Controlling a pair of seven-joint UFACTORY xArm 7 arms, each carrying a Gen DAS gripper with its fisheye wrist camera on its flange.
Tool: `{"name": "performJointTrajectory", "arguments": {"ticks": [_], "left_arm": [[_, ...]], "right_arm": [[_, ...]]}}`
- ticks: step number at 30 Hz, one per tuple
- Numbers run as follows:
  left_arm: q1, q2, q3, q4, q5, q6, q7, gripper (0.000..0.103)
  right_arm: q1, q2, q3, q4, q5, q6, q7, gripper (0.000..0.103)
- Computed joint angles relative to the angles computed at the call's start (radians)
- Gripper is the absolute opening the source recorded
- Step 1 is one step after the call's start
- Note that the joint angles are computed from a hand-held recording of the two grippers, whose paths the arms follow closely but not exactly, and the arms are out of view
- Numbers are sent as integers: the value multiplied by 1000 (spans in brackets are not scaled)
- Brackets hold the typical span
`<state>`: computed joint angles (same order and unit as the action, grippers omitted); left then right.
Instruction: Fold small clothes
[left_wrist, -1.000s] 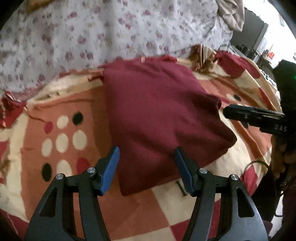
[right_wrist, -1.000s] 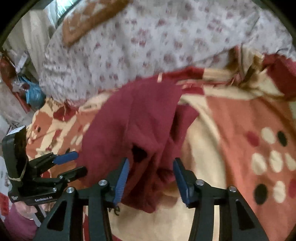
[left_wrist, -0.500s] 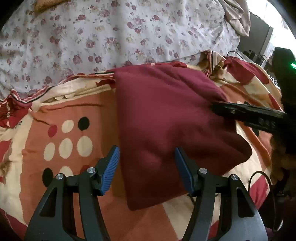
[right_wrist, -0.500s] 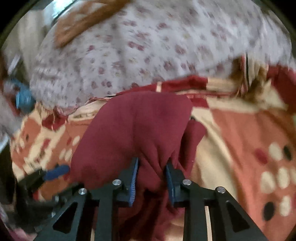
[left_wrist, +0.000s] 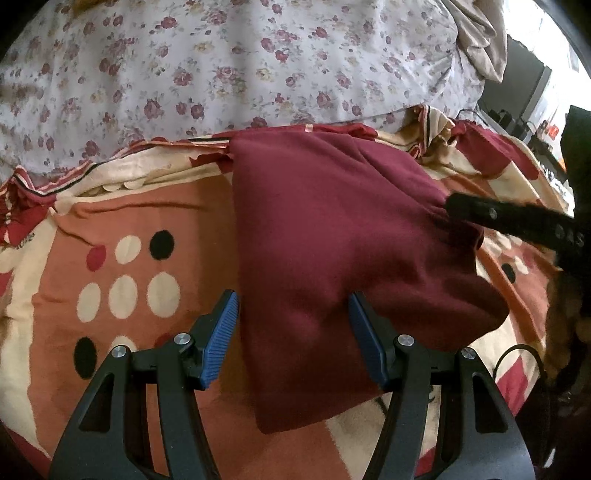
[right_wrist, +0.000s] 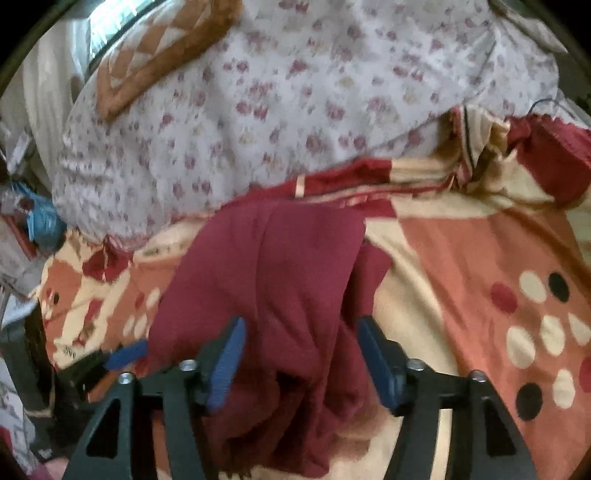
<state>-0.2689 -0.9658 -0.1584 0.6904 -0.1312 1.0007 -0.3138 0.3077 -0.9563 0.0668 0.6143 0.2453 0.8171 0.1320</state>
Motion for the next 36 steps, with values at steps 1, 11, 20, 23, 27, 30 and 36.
{"name": "performJointTrajectory", "arguments": {"ticks": [1, 11, 20, 23, 27, 30, 36], "left_arm": [[-3, 0, 8, -2, -9, -7, 1, 62], [-48, 32, 177, -48, -237, -90, 23, 75], [-76, 84, 206, -75, -365, -144, 87, 83], [-77, 87, 208, -81, -385, -158, 105, 83], [-74, 74, 190, -77, -370, -150, 130, 73], [-67, 38, 195, -65, -369, -123, 118, 58], [-25, -108, 178, 0, -313, 60, 44, 56]], "right_arm": [[-7, 14, 5, 8, -4, -5, 7, 62], [32, 117, -109, -41, 164, -69, 3, 84], [144, 207, -230, -30, 393, -91, -265, 87], [124, 245, -197, 0, 378, -61, -332, 81], [87, 232, -147, 11, 370, -48, -342, 60], [85, 187, -132, 11, 375, -35, -328, 51], [151, 111, -160, 46, 473, 74, -332, 50]]}}
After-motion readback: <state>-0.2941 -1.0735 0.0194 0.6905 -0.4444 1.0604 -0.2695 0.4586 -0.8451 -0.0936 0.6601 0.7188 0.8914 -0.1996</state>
